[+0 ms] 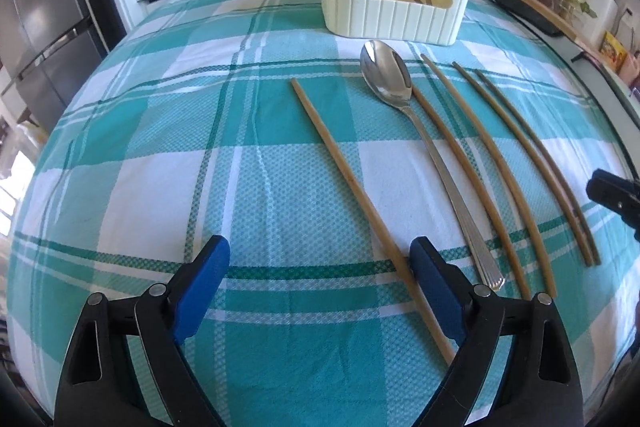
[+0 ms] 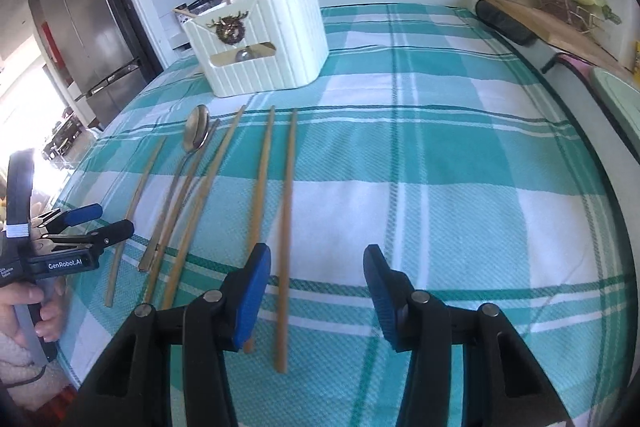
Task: Organize utensils
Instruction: 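Move both open tools back down to the remaining chopsticks, then grasp a chopstick with the right tool while the left tool grasps another chopstick, then open both tools, releasing the chopsticks onto the cloth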
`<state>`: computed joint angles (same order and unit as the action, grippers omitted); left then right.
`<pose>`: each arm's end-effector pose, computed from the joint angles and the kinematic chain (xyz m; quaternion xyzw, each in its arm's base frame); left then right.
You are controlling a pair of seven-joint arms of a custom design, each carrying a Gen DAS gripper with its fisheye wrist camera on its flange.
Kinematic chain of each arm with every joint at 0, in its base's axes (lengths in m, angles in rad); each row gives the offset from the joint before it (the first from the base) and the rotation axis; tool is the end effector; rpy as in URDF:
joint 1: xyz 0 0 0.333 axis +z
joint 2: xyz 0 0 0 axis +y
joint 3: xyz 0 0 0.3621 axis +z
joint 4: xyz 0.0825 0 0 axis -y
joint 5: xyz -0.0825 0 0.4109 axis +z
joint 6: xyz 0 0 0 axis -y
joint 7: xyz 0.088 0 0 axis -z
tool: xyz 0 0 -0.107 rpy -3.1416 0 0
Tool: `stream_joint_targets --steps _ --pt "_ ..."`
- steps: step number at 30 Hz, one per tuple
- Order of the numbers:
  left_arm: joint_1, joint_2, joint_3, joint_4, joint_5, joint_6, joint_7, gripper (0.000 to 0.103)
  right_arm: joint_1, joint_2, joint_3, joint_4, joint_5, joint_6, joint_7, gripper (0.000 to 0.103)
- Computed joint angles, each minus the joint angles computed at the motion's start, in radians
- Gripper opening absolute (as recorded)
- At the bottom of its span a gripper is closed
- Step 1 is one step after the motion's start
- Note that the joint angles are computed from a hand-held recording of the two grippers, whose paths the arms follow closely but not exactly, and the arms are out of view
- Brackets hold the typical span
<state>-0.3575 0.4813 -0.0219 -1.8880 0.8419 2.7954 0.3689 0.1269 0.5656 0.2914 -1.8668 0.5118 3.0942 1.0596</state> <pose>0.6378 -0.2900 0.3075 -0.7059 0.6470 -0.1956 0.2115 0.6850 0.2298 0.3071 -0.7626 0.5463 -0.1201 0.3249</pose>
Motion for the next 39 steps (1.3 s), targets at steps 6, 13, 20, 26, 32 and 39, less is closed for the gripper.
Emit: stream_joint_targets --steps 6,13,20,26,32,39 --pt "0.008 -0.017 -0.009 -0.023 0.003 0.002 0.035 0.082 0.095 0.052 -0.105 0.108 -0.068 -0.122 0.066 0.034" --pt "0.031 -0.033 -0.022 -0.050 -0.001 0.051 0.131 0.018 0.237 0.045 -0.259 0.097 -0.196 -0.116 0.174 0.006" --pt "0.048 -0.064 0.001 -0.090 0.003 0.047 0.166 0.010 0.413 0.010 -0.505 -0.005 -0.295 -0.035 0.476 0.006" --pt "0.070 -0.072 0.013 -0.118 -0.022 0.097 0.115 0.050 0.371 -0.033 -0.474 -0.085 -0.357 0.027 0.487 0.013" --pt "0.055 -0.049 0.034 -0.096 0.003 0.106 0.092 0.071 0.311 -0.029 -0.417 -0.081 -0.344 0.035 0.460 0.044" --pt "0.057 -0.027 0.046 -0.069 -0.006 0.088 0.072 0.091 0.323 0.001 -0.431 -0.059 -0.348 0.065 0.440 0.049"
